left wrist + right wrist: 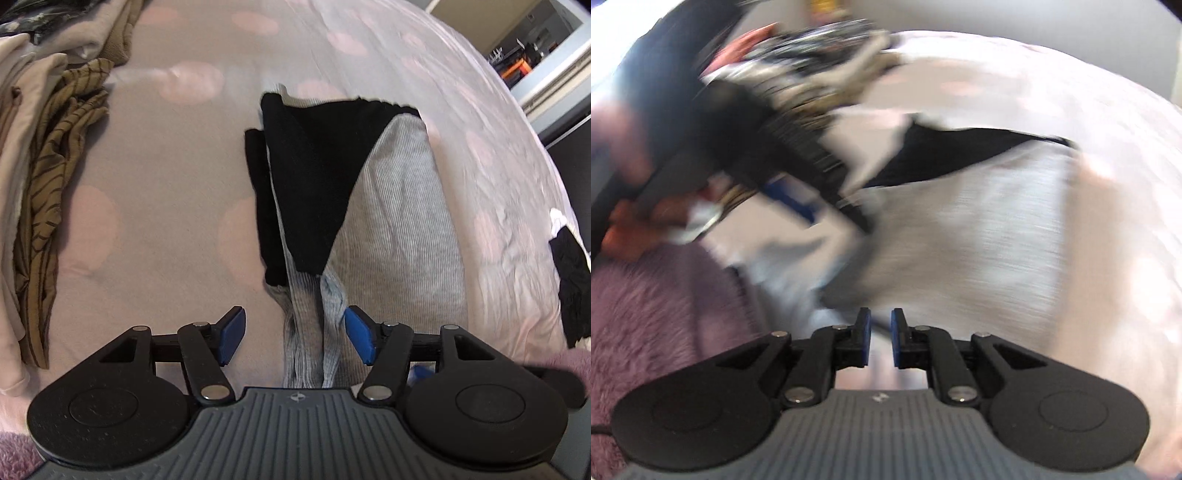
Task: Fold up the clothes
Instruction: 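Fold the held shirt edge over the bundle with the right gripper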
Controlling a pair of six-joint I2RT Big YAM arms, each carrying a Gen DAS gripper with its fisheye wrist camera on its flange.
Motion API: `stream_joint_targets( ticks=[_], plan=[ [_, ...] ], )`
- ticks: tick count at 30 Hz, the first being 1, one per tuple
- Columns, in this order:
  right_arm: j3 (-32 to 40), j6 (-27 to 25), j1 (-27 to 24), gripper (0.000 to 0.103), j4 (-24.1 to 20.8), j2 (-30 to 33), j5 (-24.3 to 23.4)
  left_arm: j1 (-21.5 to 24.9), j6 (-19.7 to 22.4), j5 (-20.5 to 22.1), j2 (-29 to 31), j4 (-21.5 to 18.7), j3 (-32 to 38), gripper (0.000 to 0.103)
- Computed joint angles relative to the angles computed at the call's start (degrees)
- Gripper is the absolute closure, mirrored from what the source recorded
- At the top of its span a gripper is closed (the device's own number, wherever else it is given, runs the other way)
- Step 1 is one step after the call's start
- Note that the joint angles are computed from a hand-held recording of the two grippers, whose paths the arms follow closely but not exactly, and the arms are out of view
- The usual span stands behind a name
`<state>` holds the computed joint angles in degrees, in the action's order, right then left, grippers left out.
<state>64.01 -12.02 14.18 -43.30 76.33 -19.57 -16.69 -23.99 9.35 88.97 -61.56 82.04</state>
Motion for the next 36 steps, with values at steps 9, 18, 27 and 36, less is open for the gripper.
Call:
stream_joint_targets(
  ticks=[9,18,27,36],
  plan=[
    [6.57,15.27,-9.08,0.064,-6.78,5.55,0.94,-0.90,4.37,1.15,6.56,-10.71,5.83,0.044],
    [9.40,20.56,-9.79,0.076,-13.20,10.03,-6.27,-0.70,5.18,3.04,5.83,-10.39,4.55,0.069],
    [7.90,18.99,-8.72,0.090,-12.97,8.30,-2.08,0.92,2.08,6.55,6.07,-14.04,4.28,0.081],
    [-1.00,22.78,-11.61,0.047,3.18,-0.41,-7.21,0.51,-1.88,1.14,-7.55,5.26,-7.36,0.069]
  ],
)
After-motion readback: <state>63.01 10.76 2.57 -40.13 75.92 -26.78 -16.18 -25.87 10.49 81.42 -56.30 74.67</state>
